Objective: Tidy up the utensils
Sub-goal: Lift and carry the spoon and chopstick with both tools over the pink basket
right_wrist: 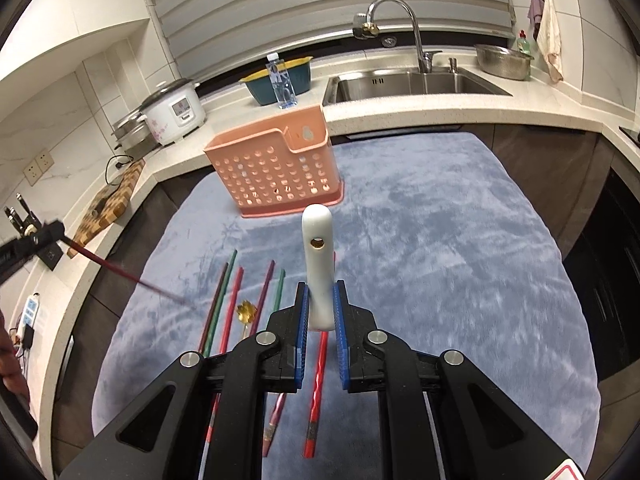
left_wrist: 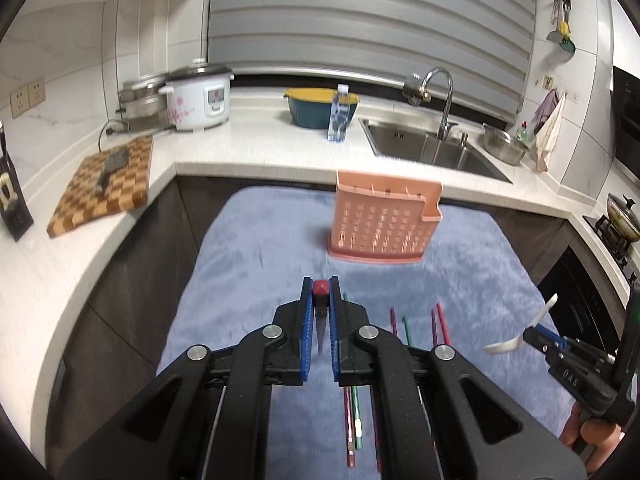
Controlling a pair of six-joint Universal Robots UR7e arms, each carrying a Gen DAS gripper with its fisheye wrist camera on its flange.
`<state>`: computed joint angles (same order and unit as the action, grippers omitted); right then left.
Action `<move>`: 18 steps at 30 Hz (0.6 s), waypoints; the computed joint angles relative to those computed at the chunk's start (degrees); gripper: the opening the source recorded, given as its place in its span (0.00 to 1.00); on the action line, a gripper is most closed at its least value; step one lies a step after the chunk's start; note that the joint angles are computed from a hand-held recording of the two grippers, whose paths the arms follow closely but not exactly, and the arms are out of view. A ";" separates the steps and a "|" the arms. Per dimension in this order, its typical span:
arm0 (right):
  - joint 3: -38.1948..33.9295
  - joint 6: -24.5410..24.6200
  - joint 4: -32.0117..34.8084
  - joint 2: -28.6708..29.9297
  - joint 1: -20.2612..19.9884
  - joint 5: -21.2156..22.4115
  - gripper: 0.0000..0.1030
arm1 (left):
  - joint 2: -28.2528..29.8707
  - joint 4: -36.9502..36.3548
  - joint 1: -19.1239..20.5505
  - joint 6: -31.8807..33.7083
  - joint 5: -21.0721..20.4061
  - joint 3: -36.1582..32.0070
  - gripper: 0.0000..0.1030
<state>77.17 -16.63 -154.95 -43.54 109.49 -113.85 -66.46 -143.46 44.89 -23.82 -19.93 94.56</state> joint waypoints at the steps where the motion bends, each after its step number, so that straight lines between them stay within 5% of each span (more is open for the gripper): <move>1: -0.54 -0.10 0.14 0.20 0.08 0.29 0.12 | 0.29 -1.35 -0.09 1.58 0.25 -0.53 0.07; 10: -10.50 -1.00 2.76 4.93 0.71 2.97 0.12 | 6.92 -17.58 -0.04 22.68 0.48 -11.46 0.07; 18: -35.62 -1.48 11.17 18.05 1.00 5.29 0.12 | 18.70 -32.68 1.37 46.66 -4.24 -33.41 0.07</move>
<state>41.56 -18.11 -143.78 -25.49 110.49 -108.57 -47.76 -176.14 46.26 22.84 -24.17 61.15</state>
